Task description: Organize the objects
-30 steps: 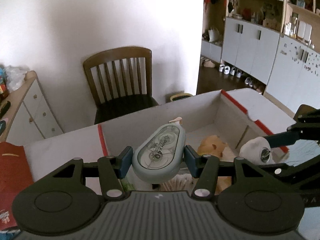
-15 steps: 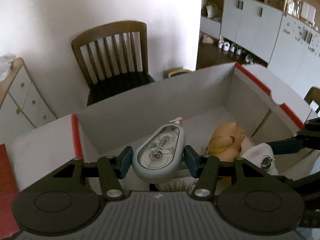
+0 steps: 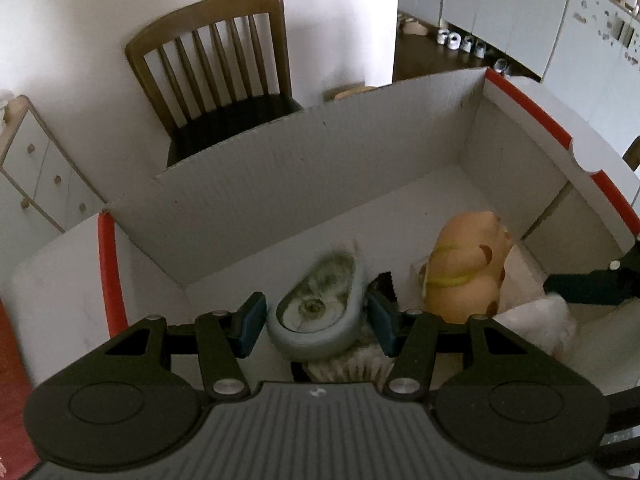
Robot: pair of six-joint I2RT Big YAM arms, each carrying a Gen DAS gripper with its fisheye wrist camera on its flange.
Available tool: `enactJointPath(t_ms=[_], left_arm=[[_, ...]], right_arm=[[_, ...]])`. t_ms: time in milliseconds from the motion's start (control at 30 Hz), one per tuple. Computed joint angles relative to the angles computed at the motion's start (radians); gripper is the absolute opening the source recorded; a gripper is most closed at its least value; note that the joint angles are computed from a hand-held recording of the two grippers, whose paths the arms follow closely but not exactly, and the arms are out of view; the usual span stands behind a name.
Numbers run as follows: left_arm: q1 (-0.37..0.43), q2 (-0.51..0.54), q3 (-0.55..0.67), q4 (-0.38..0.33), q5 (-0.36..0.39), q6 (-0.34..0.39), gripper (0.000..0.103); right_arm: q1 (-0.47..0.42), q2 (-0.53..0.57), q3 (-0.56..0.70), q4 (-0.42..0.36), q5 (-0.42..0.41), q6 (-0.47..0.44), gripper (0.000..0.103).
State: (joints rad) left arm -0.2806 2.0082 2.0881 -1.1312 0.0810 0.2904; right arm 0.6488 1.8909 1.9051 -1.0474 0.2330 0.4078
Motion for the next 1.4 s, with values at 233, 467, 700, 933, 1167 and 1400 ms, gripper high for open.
enactJointPath(t_ms=[233, 467, 700, 933, 1167, 1400], left_arm=[[-0.002, 0.023, 0.038, -0.029, -0.015, 0.000, 0.063], [-0.001, -0.047, -0.046, 0.054, -0.008, -0.022, 0.063], [0.006, -0.132, -0.123, 0.115, 0.029, -0.051, 0.063], [0.006, -0.241, -0.217, 0.160, 0.049, -0.085, 0.063], [-0.008, -0.353, -0.316, 0.188, 0.047, -0.102, 0.063], [-0.023, -0.467, -0.420, 0.201, 0.058, -0.108, 0.063]], right_arm=[[-0.004, -0.019, -0.024, 0.025, -0.005, 0.006, 0.065], [-0.005, -0.065, -0.055, 0.041, -0.003, -0.004, 0.066], [0.004, -0.128, -0.100, 0.063, 0.007, -0.011, 0.069], [0.017, -0.196, -0.147, 0.073, 0.002, -0.033, 0.070], [0.040, -0.270, -0.202, 0.094, 0.016, -0.055, 0.070], [0.059, -0.353, -0.279, 0.132, 0.025, -0.063, 0.070]])
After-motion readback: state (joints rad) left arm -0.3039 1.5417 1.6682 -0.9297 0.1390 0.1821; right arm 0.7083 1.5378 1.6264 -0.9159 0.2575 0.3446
